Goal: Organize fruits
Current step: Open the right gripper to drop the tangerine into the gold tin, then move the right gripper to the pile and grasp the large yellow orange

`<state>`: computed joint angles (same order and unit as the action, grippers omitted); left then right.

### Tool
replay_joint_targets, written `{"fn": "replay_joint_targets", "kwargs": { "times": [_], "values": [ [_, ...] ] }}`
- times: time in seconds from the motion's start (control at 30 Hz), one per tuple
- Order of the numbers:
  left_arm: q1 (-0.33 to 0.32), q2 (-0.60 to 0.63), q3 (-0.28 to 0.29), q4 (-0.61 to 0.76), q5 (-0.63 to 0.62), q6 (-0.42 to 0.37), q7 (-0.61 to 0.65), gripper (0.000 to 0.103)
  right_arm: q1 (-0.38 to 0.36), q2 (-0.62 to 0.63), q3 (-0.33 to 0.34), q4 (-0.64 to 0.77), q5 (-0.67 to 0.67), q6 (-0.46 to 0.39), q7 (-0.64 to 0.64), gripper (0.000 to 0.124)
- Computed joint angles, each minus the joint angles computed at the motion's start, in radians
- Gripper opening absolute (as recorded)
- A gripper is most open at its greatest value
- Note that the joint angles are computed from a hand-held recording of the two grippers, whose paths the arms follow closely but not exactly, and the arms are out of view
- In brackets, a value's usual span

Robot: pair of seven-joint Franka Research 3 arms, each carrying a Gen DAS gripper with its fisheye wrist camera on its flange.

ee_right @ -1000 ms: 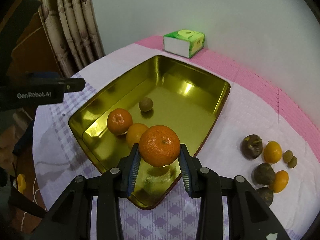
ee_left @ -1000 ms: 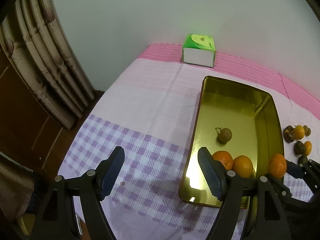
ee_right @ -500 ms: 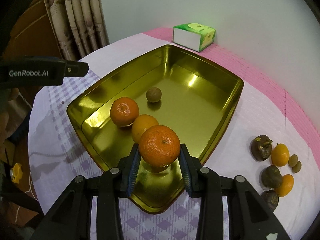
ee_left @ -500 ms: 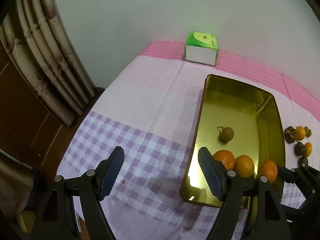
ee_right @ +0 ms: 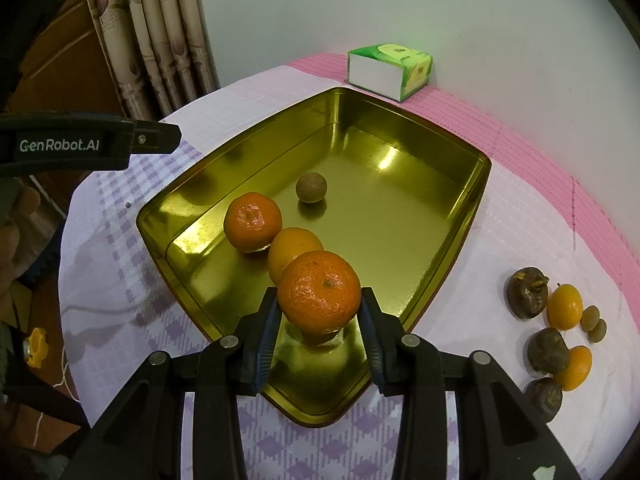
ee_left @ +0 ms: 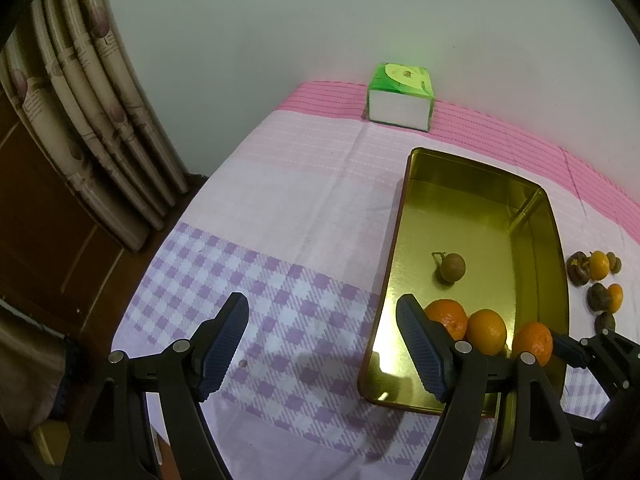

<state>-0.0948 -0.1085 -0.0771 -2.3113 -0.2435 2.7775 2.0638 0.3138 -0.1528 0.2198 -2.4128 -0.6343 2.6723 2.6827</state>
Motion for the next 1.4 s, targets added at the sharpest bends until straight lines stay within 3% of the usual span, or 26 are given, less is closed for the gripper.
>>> {"fn": "replay_joint_targets", "kwargs": {
  "times": [0.6, 0.8, 1.17, 1.4],
  "values": [
    [-0.006, -0.007, 0.000, -0.006, -0.001, -0.001, 0.003, 0.077, -0.049, -0.102, 0.038, -0.059, -0.040, 0.009, 0.112, 0.042],
    [-0.008, -0.010, -0.001, -0.009, 0.007, 0.002, 0.000, 0.077, -0.095, -0.253, 0.074, -0.168, -0.010, -0.037, 0.162, 0.044],
    [-0.009, -0.008, -0.003, -0.010, 0.030, 0.003, -0.008, 0.077, -0.166, -0.594, 0.102, -0.412, 0.187, -0.204, 0.125, 0.044],
    [-0.017, -0.006, -0.001, -0.014, 0.015, 0.005, 0.020, 0.077, -0.210, -0.686, 0.113, -0.486, 0.253, -0.227, 0.090, 0.044]
  ]
}}
